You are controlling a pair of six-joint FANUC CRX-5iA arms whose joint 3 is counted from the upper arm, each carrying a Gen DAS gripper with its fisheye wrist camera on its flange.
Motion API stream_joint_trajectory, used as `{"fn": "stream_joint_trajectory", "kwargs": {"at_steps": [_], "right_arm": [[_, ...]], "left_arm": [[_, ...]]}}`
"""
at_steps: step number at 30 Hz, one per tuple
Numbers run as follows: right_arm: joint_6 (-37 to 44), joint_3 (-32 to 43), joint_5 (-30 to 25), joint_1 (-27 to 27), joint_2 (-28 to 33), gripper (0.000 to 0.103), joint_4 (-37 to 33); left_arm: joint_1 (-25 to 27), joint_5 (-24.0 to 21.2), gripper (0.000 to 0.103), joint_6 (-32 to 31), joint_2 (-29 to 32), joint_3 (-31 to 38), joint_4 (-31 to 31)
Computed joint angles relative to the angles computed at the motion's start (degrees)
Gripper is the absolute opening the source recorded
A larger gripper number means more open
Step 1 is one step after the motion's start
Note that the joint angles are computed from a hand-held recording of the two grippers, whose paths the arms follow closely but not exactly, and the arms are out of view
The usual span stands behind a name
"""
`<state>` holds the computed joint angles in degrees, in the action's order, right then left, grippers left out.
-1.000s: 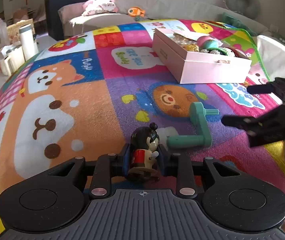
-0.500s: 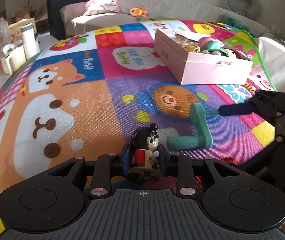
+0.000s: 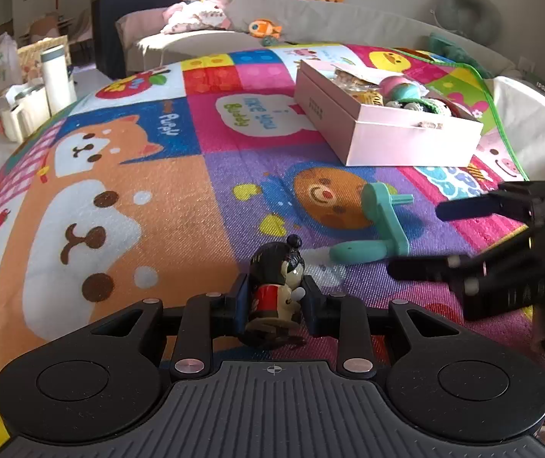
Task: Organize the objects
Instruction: 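Grasp the teal crank toy with the right tool while the left tool holds the figure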
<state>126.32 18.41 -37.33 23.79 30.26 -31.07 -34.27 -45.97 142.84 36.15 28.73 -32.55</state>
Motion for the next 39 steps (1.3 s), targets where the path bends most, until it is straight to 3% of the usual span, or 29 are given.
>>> {"fn": "stream_joint_trajectory", "kwargs": {"at_steps": [3, 7, 9, 12, 14, 16, 22, 27, 31, 34, 39], "right_arm": [[-5.53, 1.99, 0.41, 0.09, 1.2, 0.095, -0.3], [-17.17, 3.42, 2.65, 2.21, 3.37, 0.095, 6.85], [-19.25, 2.7, 4.86, 3.28, 3.69, 0.093, 9.6], [-17.23, 2.44, 5.61, 4.23, 3.79, 0.073, 10.59], [-17.58, 0.87, 7.63, 5.45, 3.36, 0.053, 13.81], [-17.14, -0.39, 8.76, 6.04, 2.86, 0.051, 15.63], [-11.55, -2.06, 7.74, 4.07, -0.05, 0.046, 11.31], [-8.94, -5.97, 10.37, 0.89, -4.3, 0.045, 7.97], [-8.32, -10.49, 16.48, -1.6, -7.64, 0.045, 6.58], [-7.29, -12.35, 19.63, -3.6, -8.95, 0.045, 4.01], [1.65, -10.95, 18.67, -8.35, -8.83, 0.045, -9.35]], "left_arm": [[0.0, 0.09, 0.032, 0.26, -0.02, -0.05, -0.11], [-0.18, 0.39, 0.032, 1.1, -0.11, -0.28, -0.76], [-0.16, 0.59, 0.032, 1.23, -0.19, -0.46, -0.82], [-0.13, 0.88, 0.032, 1.49, -0.3, -0.68, -0.84], [-0.1, 1.14, 0.032, 1.62, -0.41, -0.87, -0.8], [-0.07, 1.2, 0.032, 1.57, -0.44, -0.9, -0.77], [-0.43, -0.23, 0.032, 1.74, 0.05, 0.12, -1.3], [-1.28, -3.21, 0.031, 1.54, 1.42, 2.86, -1.73], [0.03, 2.89, 0.031, -2.11, 0.58, 1.28, 3.75], [-0.23, 2.09, 0.031, -6.25, 2.56, 6.34, 4.21], [0.6, 2.01, 0.031, -10.82, 9.49, 21.11, 4.36]]}}
